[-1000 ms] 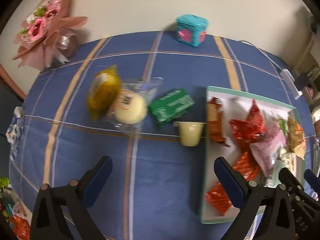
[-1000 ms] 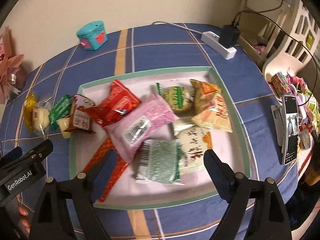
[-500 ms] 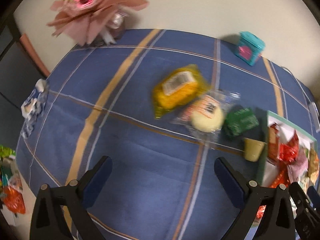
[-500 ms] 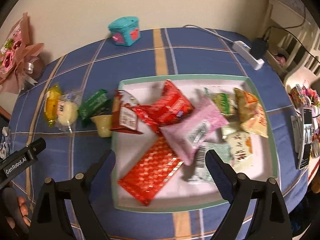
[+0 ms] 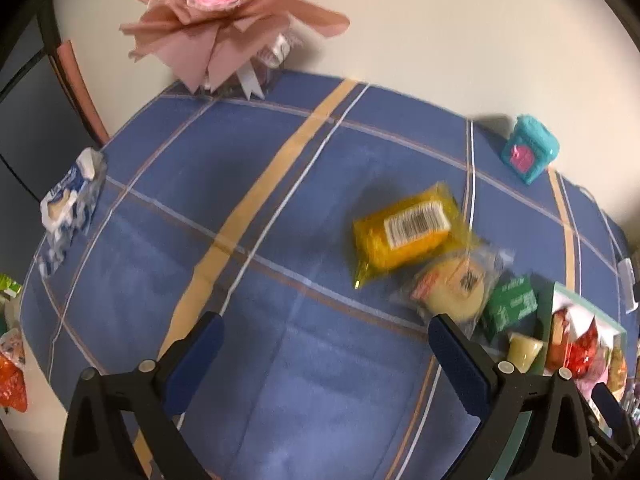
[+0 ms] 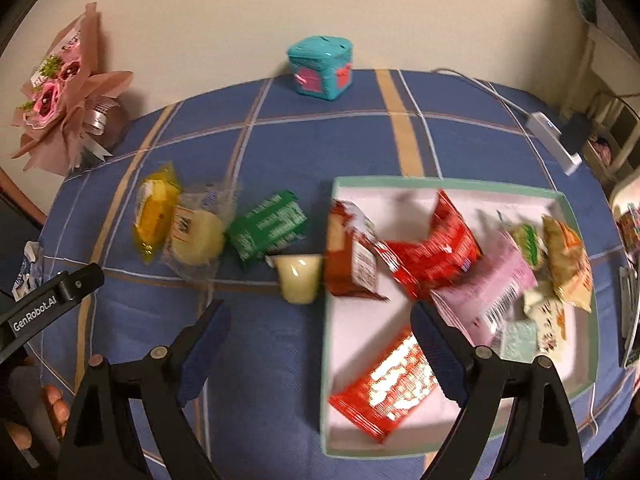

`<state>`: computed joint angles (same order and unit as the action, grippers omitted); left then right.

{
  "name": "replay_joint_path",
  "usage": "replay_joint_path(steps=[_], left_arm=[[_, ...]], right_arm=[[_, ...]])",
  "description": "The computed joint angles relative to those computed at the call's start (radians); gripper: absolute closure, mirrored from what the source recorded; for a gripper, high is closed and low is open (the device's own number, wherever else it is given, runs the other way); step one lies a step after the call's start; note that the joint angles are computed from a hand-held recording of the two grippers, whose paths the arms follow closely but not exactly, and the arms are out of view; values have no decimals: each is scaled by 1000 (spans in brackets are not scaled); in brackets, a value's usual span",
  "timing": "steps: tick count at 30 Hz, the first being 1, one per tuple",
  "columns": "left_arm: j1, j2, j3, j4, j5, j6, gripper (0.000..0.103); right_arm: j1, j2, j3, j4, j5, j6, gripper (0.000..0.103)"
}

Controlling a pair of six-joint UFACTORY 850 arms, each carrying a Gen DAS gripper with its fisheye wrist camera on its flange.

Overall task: Organize snacks
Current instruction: 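Withdraw both tools from the tray toward the remaining snacks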

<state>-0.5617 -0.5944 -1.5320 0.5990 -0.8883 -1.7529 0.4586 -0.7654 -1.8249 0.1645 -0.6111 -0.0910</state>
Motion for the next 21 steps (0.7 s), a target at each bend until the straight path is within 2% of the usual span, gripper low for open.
replay_joint_path(steps=[4,8,16,21], left_arm=[[13,4,7,88,34,-50,0],[32,6,16,108,73,-62,0],[75,-13,1,83,84,-6,0],[109,-9,26,47,149,-11,0]], right_arm=[[11,-25,-42,30,4,-28,11],[25,-63,-97,23,-7,-32,11],[62,-180,-250,34,-61,-45,11],[87,-257,-347,20,-94,-51,11]])
